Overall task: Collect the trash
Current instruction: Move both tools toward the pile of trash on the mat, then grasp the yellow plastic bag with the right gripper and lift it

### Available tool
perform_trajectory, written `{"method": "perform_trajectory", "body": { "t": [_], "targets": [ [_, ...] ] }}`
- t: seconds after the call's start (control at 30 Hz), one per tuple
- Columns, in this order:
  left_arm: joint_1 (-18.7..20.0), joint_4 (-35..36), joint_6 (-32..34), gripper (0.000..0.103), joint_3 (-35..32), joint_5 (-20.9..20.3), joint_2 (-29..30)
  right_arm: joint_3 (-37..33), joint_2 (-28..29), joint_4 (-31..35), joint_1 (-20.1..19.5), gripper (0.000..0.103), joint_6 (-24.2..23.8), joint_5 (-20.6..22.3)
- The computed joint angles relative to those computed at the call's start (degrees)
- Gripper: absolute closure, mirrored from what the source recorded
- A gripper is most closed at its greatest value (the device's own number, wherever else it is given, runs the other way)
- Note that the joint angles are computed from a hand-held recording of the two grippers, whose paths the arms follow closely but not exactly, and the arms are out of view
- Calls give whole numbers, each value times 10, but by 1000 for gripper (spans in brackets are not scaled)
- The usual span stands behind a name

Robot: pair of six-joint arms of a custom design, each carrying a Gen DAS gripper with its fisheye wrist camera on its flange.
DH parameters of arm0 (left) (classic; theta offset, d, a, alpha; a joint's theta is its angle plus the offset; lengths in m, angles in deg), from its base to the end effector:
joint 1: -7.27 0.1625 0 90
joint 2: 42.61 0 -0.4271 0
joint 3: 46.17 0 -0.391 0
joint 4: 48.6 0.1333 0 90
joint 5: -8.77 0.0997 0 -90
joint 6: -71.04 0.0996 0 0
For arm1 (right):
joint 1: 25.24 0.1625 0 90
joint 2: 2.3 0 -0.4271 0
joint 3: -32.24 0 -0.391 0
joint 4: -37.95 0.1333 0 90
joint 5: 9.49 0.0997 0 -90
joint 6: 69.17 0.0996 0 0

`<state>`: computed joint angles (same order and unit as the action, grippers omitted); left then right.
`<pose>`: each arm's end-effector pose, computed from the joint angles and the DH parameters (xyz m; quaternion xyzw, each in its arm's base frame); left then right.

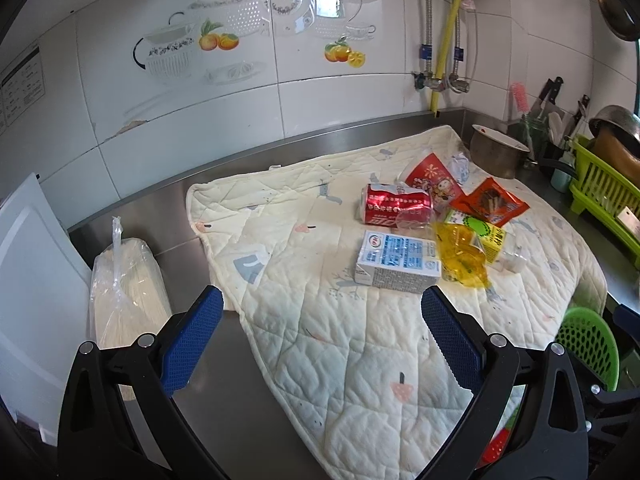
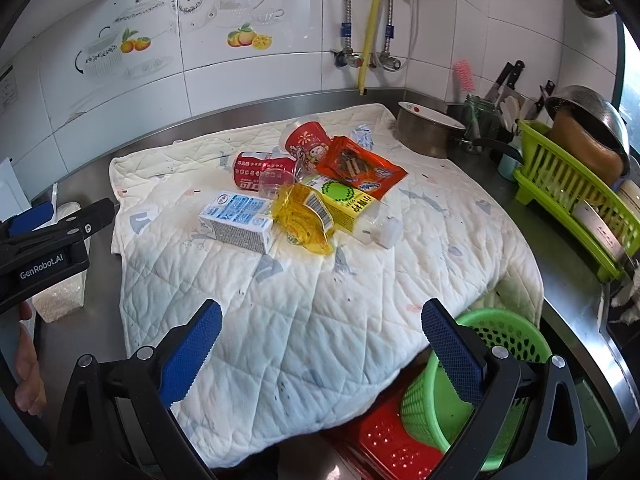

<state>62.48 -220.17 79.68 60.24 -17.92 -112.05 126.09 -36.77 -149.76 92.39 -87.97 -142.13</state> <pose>-0.1397 -0.5907 0.3654 0.1064 0.8054 -0.4245 0.3999 0.3713 -0.5674 0.0721 0.2372 -0.8557 0.3314 0.3189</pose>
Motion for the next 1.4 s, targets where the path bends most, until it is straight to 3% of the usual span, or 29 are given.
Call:
{"method": "perform_trajectory", "body": {
  "t": [0.23,0.43,0.6,0.87,0.9,0.97,1.13,1.27,1.4],
  "targets": [
    [26,14,10,5,-41,-15,18,-75,29,44,-12,6,-17,17],
    [47,26,15,5,-67,-25,29,-175,71,69,-23,6,-72,10],
    [61,42,14,5,-84,-35,35,-248,99,125,-34,6,-90,8],
    [79,68,10,5,-111,-50,48,-278,115,201,-47,8,-62,36],
    [80,68,13,5,-114,-52,50,-279,116,210,-49,9,-61,41],
    [83,72,18,5,-119,-56,55,-290,123,230,-55,23,-60,49],
    [92,88,23,5,-131,-72,60,-319,137,281,-69,31,-53,69],
    [104,109,33,5,-149,-103,66,-341,151,302,-73,33,-82,73],
    [115,117,82,5,-164,-147,75,-367,168,324,-80,33,-108,74]
  ]
}}
